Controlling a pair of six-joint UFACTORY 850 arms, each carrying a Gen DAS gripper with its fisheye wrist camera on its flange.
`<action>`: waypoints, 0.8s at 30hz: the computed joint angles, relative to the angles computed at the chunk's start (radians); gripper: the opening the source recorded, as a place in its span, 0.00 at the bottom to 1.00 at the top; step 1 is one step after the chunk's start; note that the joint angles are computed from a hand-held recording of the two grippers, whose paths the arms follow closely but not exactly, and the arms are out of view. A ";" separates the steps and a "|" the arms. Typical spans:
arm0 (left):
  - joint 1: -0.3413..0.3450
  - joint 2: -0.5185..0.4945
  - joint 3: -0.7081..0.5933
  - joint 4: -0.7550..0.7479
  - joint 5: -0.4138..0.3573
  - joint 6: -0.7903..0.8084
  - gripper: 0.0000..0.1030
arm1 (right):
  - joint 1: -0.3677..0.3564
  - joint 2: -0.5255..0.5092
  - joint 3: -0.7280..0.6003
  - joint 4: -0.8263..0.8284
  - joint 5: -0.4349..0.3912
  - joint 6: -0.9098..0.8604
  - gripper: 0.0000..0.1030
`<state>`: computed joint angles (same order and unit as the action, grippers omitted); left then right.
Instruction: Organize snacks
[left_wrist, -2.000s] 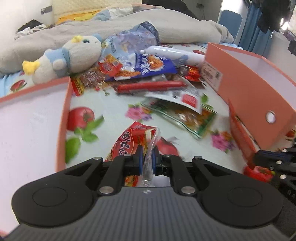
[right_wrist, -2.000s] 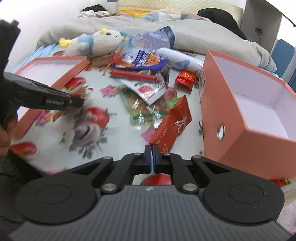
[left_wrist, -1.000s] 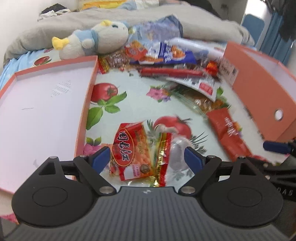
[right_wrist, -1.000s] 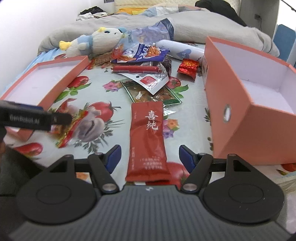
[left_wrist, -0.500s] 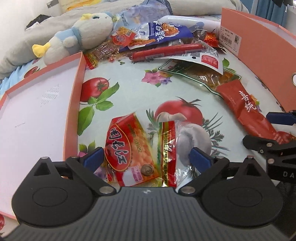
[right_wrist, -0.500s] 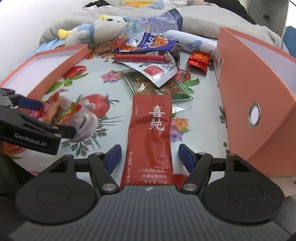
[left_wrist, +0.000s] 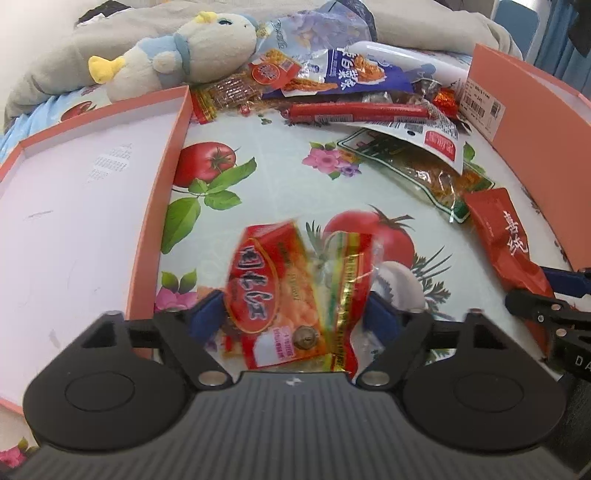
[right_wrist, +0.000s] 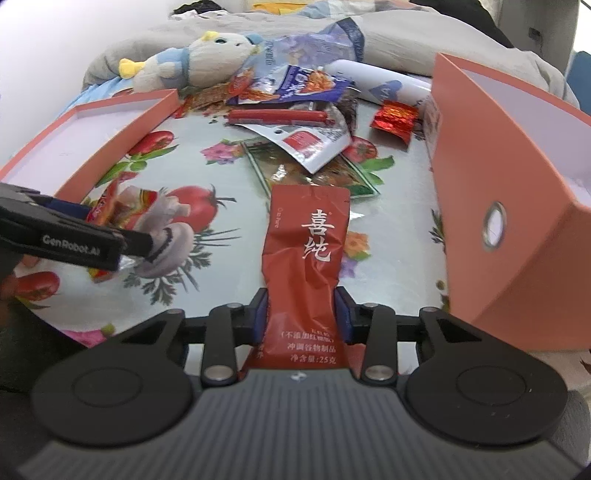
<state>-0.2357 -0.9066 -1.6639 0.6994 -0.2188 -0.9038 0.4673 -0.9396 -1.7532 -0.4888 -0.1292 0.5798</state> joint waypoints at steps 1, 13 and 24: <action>-0.002 0.006 0.007 0.034 0.006 -0.036 0.56 | -0.001 0.002 0.002 -0.023 -0.002 0.025 0.39; -0.007 0.051 0.045 -0.148 0.052 0.037 0.12 | -0.009 0.047 0.042 -0.064 0.005 0.090 0.38; -0.040 0.145 0.091 0.099 0.072 -0.281 0.12 | -0.015 0.122 0.082 0.165 0.023 -0.118 0.38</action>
<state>-0.2759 -0.7616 -1.5729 0.7987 -0.1472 -1.1851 0.4519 -0.8177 -1.6713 -0.3234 -0.1065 0.4613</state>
